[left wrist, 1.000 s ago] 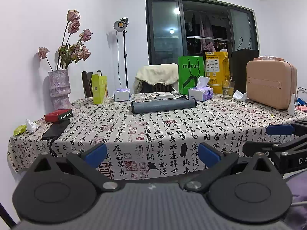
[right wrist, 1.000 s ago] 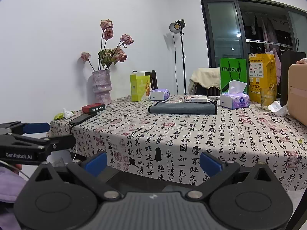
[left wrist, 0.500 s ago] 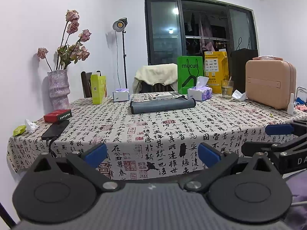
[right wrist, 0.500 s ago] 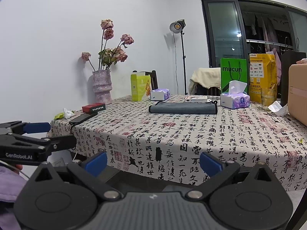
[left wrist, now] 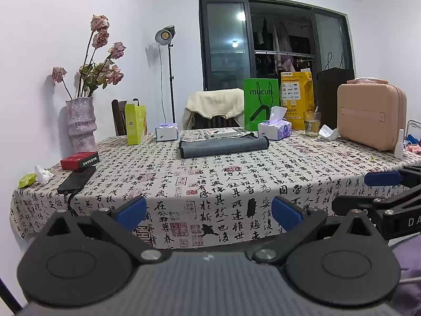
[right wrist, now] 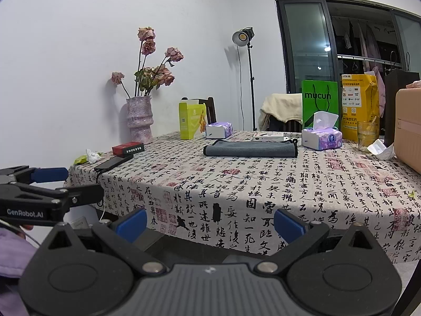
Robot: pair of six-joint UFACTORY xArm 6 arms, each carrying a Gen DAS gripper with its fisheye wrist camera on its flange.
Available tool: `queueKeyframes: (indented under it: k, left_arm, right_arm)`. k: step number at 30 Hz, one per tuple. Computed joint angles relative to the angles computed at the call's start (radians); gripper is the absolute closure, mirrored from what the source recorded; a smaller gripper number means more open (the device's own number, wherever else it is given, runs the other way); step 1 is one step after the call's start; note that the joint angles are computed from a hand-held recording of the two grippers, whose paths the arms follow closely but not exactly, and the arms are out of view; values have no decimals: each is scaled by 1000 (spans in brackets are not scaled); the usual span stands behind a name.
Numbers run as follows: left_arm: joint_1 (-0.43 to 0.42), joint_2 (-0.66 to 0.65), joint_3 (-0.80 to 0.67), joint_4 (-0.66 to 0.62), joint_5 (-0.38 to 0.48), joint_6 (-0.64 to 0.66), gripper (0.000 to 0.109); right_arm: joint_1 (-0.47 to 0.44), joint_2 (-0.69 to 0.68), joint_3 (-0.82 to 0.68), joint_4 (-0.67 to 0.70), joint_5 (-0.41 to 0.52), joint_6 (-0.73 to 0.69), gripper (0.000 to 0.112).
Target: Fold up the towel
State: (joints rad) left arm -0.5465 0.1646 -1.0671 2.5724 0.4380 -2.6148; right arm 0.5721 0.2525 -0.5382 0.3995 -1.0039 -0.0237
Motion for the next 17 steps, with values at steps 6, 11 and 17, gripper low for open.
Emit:
queueKeyframes:
  k: [6,11,17]
  left_arm:
    - [1,-1,-1,4,-1,-2,6]
    - [2,-2,1,7,0,-5,6]
    - [5,-5,1,15,-4,-13,6]
  right_arm:
    - [-5,-2,1,-5,-1,1,9]
    - [-5,-1,1,-6,-1,1,9]
    - [-5,-2,1,-6,-1,1,9]
